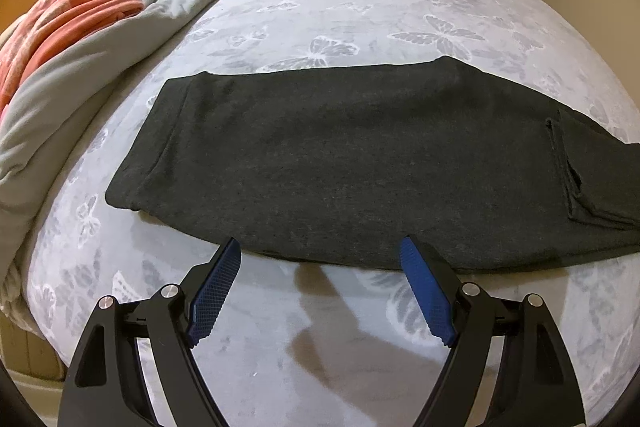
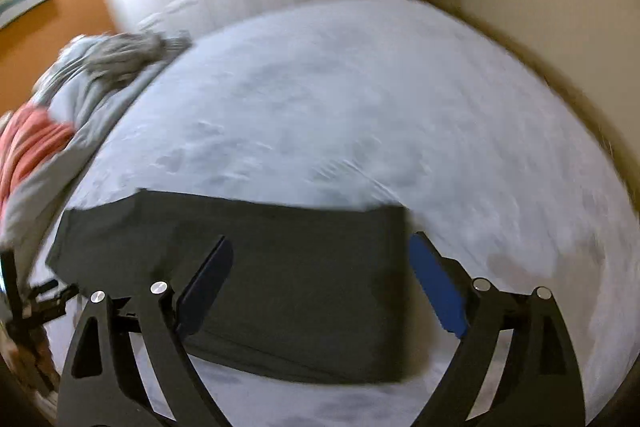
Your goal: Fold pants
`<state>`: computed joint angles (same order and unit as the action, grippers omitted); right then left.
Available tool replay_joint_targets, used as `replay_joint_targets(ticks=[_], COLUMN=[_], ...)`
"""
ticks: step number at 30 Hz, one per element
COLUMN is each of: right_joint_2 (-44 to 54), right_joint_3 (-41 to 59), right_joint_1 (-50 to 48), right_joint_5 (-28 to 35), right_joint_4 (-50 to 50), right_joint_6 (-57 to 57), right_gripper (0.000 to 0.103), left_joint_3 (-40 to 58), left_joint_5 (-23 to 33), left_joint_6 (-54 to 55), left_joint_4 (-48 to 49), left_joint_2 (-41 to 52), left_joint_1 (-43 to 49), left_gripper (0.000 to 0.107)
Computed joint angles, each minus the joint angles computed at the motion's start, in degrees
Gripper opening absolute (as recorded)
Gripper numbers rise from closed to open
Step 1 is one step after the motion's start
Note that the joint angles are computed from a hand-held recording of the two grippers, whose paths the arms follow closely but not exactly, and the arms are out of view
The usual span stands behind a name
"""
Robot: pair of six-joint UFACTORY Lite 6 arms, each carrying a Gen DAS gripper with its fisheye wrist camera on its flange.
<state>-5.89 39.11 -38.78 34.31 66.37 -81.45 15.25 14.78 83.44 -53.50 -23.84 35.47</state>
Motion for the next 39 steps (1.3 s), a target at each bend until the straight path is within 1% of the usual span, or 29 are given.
replay_joint_targets(ticks=[4,7,10,11,12,13,14,15,16,18,21,22,24,26,27,30,34,37,38,39], right_joint_2=[8.0,13.3,18.6,19.8,19.1,17.7,16.5,15.3,14.5,14.1,13.1,13.1,12.8,11.8,10.7,8.3,6.9,7.2,7.4,7.5], right_joint_3=[3.9,4.7,5.6,5.1,4.0,2.5,1.5,0.4,-0.5,-1.4,-2.9,-3.0,-3.7,-4.5,-5.5,-7.6,-9.2,-9.4,-9.4,-9.4], right_joint_1=[-5.7,-6.5,-5.3,-4.7,-4.7,-4.1,-3.6,-3.2,-3.1,-2.8,-1.0,-0.5,0.3,1.9,3.3,7.4,9.6,10.7,11.0,11.3], right_joint_5=[3.9,5.6,5.7,4.7,4.1,2.8,2.0,1.4,1.5,1.9,-0.4,-1.1,-2.1,-3.3,-4.8,-9.6,-13.3,-14.9,-15.3,-15.7], right_joint_4=[-4.3,-6.3,-8.3,-7.8,-6.9,-5.8,-5.8,-5.3,-4.9,-4.4,-1.9,-1.4,0.2,1.1,2.4,6.0,9.8,12.2,13.0,13.8], right_joint_6=[1.1,1.5,2.9,2.5,0.9,-1.2,-1.8,-3.1,-3.9,-4.8,-7.6,-8.0,-9.3,-9.6,-10.2,-12.1,-15.6,-18.1,-18.6,-19.5], right_gripper=[0.087,0.087,0.087,0.087,0.089,0.089,0.089,0.089,0.088,0.088,0.088,0.088,0.088,0.088,0.088,0.088,0.088,0.088,0.088,0.088], left_joint_3=[-0.4,0.6,4.7,6.8,10.6,13.3,17.8,22.6,26.6,35.3,46.5,48.4,50.9,48.3,47.6,42.1,39.4,39.5,41.1,41.3], left_joint_5=[0.1,0.8,6.6,9.6,14.6,17.7,21.7,24.7,25.9,25.2,24.0,23.4,24.6,23.2,22.8,17.7,14.1,15.1,15.7,17.1], left_joint_6=[-2.6,-5.1,-4.5,-3.7,-2.3,-2.0,-2.9,-5.0,-7.1,-14.0,-23.5,-24.7,-23.1,-17.0,-15.4,-8.5,-4.3,-1.4,-1.7,-0.5], left_joint_4=[1.8,2.6,0.0,-1.4,-3.9,-5.2,-6.3,-7.1,-7.5,-7.3,-4.3,-4.1,-5.8,-9.9,-10.7,-17.5,-22.4,-23.7,-23.1,-23.6], left_joint_2=[-1.2,-0.2,4.3,6.5,10.6,13.5,18.6,24.2,28.7,38.4,49.9,52.1,56.0,54.0,53.6,50.3,48.4,49.0,50.3,50.6], left_joint_1=[-1.1,-1.9,0.9,3.2,7.4,10.3,14.2,17.7,19.9,23.9,27.3,27.7,28.4,27.5,26.8,24.2,22.1,22.0,22.1,22.3], left_gripper=[0.080,0.080,0.080,0.080,0.080,0.080,0.081,0.081,0.081,0.081,0.081,0.081,0.081,0.082,0.082,0.083,0.083,0.083,0.083,0.083])
